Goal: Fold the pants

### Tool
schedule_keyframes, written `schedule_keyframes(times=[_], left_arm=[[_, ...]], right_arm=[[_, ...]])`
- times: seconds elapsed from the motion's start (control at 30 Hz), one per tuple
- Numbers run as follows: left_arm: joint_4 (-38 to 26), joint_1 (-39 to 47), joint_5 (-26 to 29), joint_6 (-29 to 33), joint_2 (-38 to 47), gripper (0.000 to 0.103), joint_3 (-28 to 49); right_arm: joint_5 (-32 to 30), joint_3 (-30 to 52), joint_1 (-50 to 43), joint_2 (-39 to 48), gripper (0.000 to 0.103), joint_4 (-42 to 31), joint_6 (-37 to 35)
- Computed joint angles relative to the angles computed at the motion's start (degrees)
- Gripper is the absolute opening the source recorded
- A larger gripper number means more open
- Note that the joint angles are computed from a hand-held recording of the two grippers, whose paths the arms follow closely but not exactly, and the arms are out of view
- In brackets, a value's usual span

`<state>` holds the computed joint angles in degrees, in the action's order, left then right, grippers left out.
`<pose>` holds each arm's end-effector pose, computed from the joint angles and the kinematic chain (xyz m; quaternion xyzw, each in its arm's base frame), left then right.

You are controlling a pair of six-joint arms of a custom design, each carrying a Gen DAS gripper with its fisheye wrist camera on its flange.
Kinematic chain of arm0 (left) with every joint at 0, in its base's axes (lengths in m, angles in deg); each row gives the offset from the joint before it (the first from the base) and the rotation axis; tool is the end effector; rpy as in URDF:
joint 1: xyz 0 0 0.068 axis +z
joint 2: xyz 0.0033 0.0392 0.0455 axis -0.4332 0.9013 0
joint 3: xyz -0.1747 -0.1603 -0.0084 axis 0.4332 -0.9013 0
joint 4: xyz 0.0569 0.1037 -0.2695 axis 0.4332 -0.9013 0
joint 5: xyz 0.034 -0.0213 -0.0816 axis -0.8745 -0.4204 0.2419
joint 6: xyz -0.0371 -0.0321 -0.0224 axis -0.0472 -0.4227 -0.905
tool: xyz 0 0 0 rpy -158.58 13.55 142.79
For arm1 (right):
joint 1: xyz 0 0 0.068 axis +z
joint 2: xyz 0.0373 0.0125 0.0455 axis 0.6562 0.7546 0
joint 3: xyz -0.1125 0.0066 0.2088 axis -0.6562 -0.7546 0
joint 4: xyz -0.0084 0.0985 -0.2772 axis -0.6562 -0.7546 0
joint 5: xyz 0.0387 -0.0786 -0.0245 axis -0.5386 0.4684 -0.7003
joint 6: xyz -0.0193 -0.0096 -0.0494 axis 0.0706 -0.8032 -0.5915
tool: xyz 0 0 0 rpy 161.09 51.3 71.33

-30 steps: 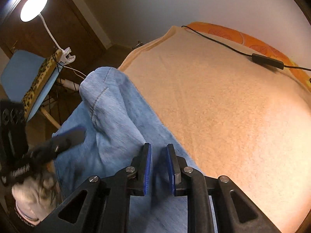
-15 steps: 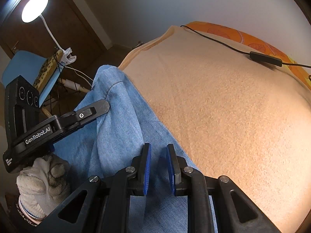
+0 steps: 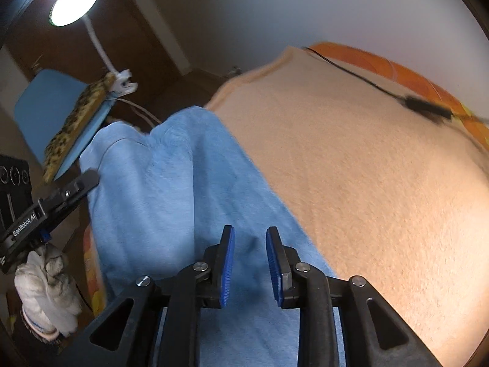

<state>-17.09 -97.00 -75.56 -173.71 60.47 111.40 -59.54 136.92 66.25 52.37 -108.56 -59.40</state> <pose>0.0923 -0.1829 0.1225 -0.3336 0.8138 -0.1411 0.4544 0.3889 0.2002 0.1152 -0.3681 0.8873 0.2316 0.1533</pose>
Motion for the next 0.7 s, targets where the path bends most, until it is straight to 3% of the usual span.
schedule_keyframes(times=[0.1, 0.2, 0.4, 0.7], left_arm=[[-14.41, -8.59, -0.61, -19.66, 0.11, 0.009, -0.18], [-19.28, -12.47, 2.30, -27.15, 3.33, 0.009, 0.31], [-13.51, -10.08, 4.31, -21.26, 5.17, 0.009, -1.09], [-15.04, -13.45, 3.98, -23.67, 4.37, 0.009, -2.22]], right_arm=[[-0.45, 2.36, 1.53, 0.32, 0.031, -0.20, -1.31], [-0.52, 9.04, 3.92, 4.34, 0.037, -1.23, -1.34], [0.20, 29.80, 9.70, 18.93, 0.041, -6.23, -0.52], [2.61, 62.02, 15.94, 41.17, 0.041, -20.25, -4.09]])
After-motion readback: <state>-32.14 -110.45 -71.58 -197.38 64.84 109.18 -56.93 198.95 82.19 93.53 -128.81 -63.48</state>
